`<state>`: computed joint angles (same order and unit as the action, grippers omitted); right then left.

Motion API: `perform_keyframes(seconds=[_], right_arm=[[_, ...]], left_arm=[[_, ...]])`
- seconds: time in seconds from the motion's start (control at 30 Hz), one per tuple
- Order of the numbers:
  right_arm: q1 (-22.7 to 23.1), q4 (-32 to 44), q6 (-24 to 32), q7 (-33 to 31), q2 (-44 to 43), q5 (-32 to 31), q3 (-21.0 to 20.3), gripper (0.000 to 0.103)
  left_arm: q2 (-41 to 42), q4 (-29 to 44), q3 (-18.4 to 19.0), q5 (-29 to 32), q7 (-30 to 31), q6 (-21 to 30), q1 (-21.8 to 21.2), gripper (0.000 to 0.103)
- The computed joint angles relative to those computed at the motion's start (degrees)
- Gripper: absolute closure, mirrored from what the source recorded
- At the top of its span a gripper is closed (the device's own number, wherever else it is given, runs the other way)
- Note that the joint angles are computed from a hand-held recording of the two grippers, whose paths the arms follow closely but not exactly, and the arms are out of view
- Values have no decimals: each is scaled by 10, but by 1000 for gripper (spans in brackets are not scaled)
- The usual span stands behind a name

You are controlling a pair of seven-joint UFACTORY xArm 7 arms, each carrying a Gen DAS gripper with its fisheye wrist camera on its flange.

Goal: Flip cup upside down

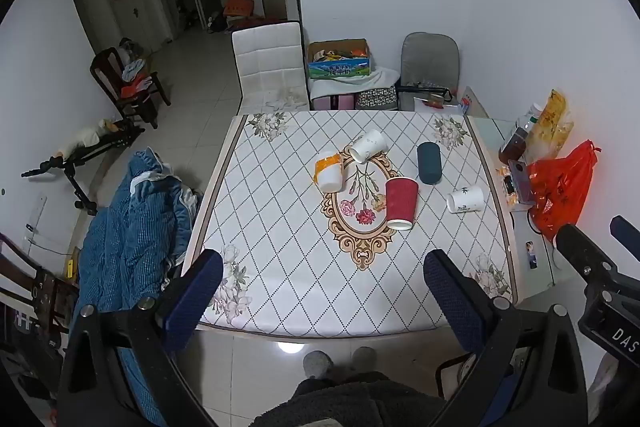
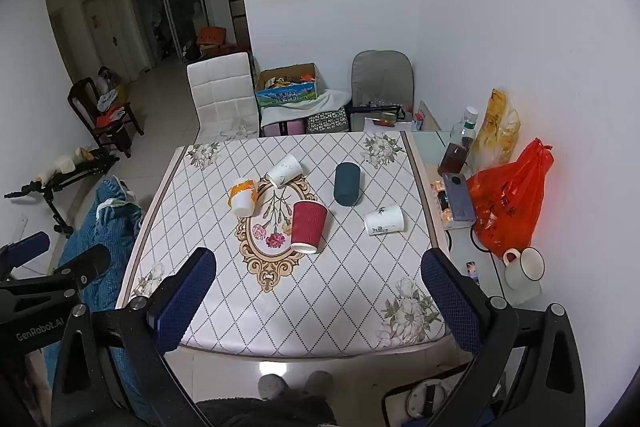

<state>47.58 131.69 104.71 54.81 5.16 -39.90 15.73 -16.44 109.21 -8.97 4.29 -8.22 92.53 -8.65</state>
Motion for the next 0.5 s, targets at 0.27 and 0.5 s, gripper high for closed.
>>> perform_keyframes(seconds=[0.27, 0.5], right_arm=[[2, 1, 3, -3, 2, -7, 0, 0], [3, 2, 2, -2, 1, -3, -1, 0]], left_arm=[[-3, -6, -1, 3, 1, -7, 0, 0], [-5, -8, -2, 5, -1, -12, 1, 0]])
